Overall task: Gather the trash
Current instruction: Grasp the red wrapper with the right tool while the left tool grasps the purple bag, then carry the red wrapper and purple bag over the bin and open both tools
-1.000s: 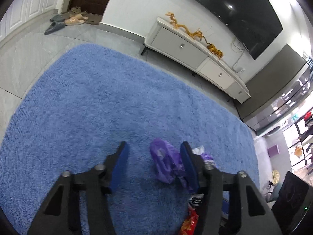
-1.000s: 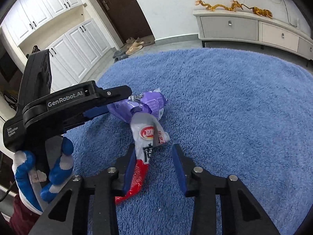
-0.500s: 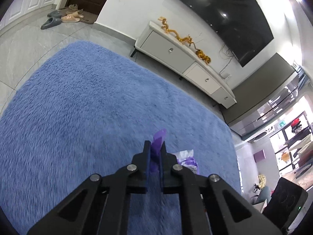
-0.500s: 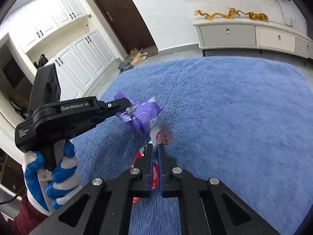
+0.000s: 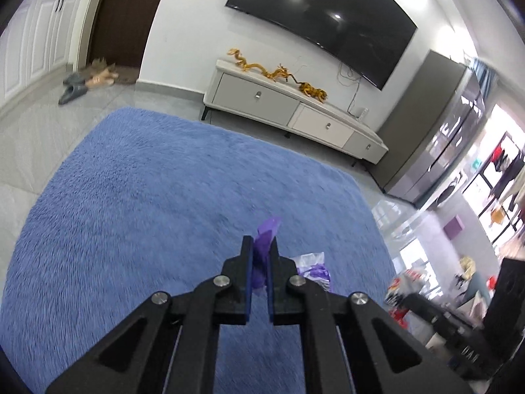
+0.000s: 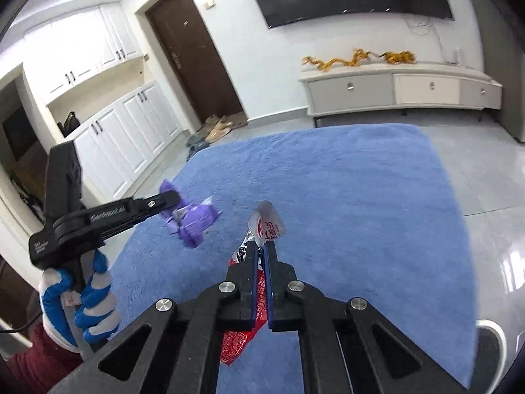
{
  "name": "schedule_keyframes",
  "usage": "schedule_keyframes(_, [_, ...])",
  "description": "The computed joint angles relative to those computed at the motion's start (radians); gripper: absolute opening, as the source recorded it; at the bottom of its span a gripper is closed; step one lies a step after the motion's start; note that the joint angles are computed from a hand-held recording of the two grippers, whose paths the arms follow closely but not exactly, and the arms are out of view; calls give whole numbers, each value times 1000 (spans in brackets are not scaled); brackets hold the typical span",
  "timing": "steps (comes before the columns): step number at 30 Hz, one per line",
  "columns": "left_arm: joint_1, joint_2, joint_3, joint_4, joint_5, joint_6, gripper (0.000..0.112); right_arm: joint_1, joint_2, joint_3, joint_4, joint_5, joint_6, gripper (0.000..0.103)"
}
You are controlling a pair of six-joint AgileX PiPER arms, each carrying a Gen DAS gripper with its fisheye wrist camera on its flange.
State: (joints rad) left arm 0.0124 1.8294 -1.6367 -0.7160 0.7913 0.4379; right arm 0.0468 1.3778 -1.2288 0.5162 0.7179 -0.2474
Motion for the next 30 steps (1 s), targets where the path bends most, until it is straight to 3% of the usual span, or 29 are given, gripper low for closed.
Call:
schedule_keyframes(8, [-202, -196, 231, 209, -171, -144, 6, -234, -183, 132, 63, 64, -101, 4])
schedule_keyframes(15, [-418, -272, 291, 556, -254, -426, 6, -484, -285, 203, 182, 151, -266, 4])
schedule_keyframes(21, [-565, -278, 265, 832, -255, -656, 6, -678, -335, 249, 293, 240, -413, 4])
schedule_keyframes(30, [-681, -242, 196, 974, -215, -748, 6, -950, -325, 267, 427, 376, -603, 4])
